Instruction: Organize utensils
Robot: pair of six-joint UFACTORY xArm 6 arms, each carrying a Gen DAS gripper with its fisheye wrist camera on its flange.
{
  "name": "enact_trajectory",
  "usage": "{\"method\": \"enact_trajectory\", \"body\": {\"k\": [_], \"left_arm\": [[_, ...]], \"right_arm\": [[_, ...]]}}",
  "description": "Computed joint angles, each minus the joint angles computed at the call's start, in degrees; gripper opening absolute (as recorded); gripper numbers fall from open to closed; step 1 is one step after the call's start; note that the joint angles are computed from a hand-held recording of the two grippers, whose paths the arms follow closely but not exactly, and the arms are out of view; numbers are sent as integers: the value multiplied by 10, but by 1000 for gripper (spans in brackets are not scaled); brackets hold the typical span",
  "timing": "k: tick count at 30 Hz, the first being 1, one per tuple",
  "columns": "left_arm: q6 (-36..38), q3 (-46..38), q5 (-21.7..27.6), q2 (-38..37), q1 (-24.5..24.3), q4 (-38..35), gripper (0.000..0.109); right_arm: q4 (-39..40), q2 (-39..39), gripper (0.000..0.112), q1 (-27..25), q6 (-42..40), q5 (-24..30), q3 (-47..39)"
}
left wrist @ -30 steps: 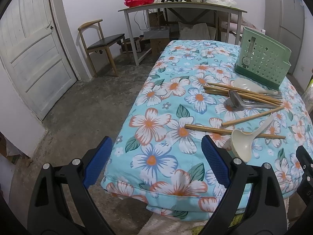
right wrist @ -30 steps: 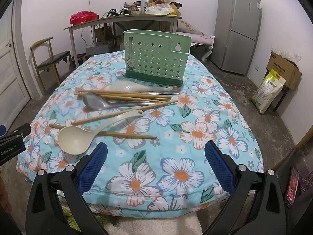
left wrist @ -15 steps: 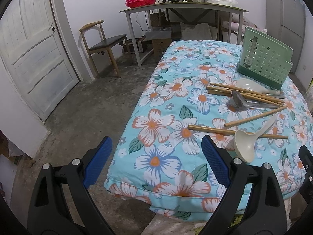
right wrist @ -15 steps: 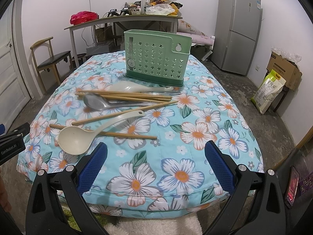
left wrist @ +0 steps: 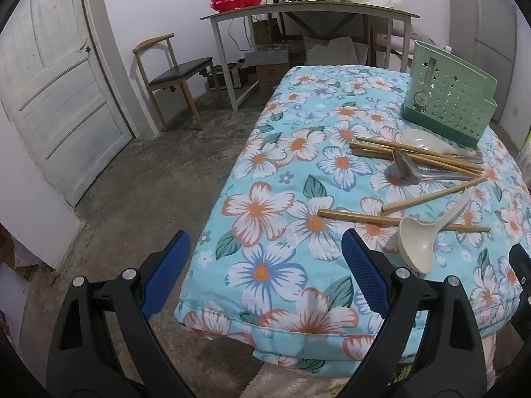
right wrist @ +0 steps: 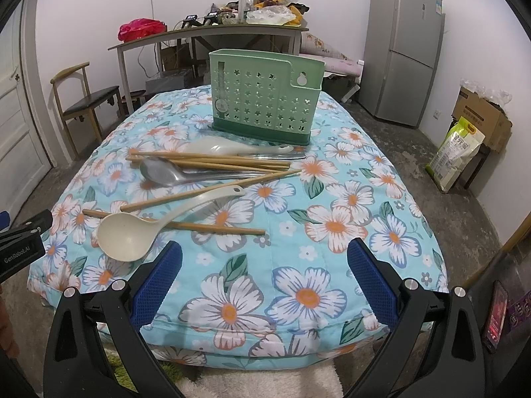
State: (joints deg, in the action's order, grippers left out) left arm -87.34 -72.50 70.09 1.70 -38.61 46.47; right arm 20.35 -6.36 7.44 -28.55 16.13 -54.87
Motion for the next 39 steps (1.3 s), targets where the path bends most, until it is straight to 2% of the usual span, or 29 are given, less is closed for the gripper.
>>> {"method": "enact_trajectory", "body": {"k": [6, 12, 14, 17, 20, 30, 34, 39], "left_arm": [[13, 20, -87, -2, 18, -16, 88], [19, 65, -254, -3, 53, -36, 89], [24, 74, -306, 4, 63, -42, 92], [46, 73, -349, 24, 70, -60, 92], [57, 70, -366, 38, 71, -71, 93], [53, 78, -374, 43, 70, -60, 95], [41, 94, -396, 34, 77, -54, 95], [-9, 123, -448, 17, 91, -28, 95]], "right_arm": [[25, 6, 97, -1, -29, -15, 1], [26, 34, 97, -4, -41, -8, -9], [17, 43, 97, -4, -36, -3, -11], [8, 58, 97, -5, -33, 15, -20], [5, 73, 97, -6, -35, 33, -30], [26, 99, 97, -8, -63, 66, -53], [43, 103, 97, -12, -74, 80, -60], [63, 106, 97, -16, -90, 93, -67]]}}
